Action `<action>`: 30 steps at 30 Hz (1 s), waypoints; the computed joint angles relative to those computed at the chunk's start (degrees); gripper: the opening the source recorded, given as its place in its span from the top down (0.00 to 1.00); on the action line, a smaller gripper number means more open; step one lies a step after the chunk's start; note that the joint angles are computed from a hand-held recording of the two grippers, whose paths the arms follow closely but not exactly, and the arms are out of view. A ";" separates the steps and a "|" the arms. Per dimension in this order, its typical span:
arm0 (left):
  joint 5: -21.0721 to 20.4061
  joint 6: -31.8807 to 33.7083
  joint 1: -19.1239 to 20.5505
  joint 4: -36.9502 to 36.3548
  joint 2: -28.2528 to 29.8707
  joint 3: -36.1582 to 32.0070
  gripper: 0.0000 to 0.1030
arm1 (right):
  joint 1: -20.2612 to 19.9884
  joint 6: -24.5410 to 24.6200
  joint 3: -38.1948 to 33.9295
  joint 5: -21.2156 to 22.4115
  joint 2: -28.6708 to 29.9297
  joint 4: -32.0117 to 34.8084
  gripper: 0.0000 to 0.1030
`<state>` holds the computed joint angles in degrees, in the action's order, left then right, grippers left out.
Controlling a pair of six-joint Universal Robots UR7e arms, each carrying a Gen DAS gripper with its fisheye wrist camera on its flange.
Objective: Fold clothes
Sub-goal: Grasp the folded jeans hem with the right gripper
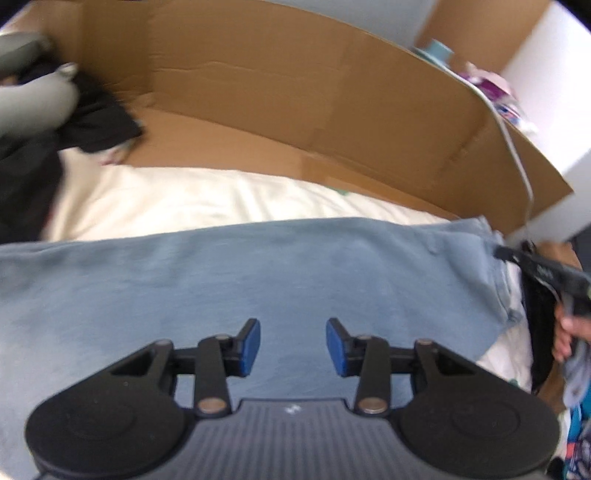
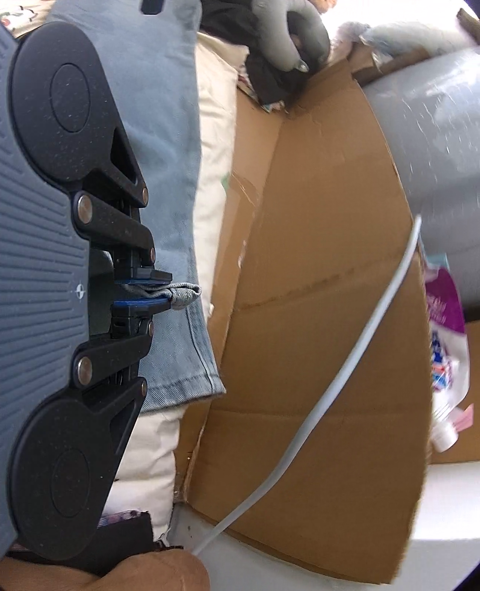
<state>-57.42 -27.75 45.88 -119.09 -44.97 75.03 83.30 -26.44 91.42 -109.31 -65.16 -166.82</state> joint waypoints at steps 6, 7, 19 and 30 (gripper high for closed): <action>-4.44 -1.10 1.40 -4.49 2.05 1.06 0.59 | -3.19 2.71 -2.82 2.45 2.24 0.33 0.91; -4.45 -0.98 1.58 -4.80 2.23 1.14 0.59 | -3.68 4.30 -2.98 2.90 2.41 0.42 0.90; -6.10 -0.82 2.94 -6.57 1.43 4.17 0.59 | -3.44 1.54 -3.06 1.62 2.09 2.67 0.93; -8.82 0.66 2.93 -9.53 1.40 6.23 0.59 | -2.06 0.21 -7.40 -4.61 5.12 0.53 0.95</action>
<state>-66.24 -27.09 48.81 -128.62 -43.57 81.26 81.24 -26.23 84.02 -113.92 -60.03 -166.28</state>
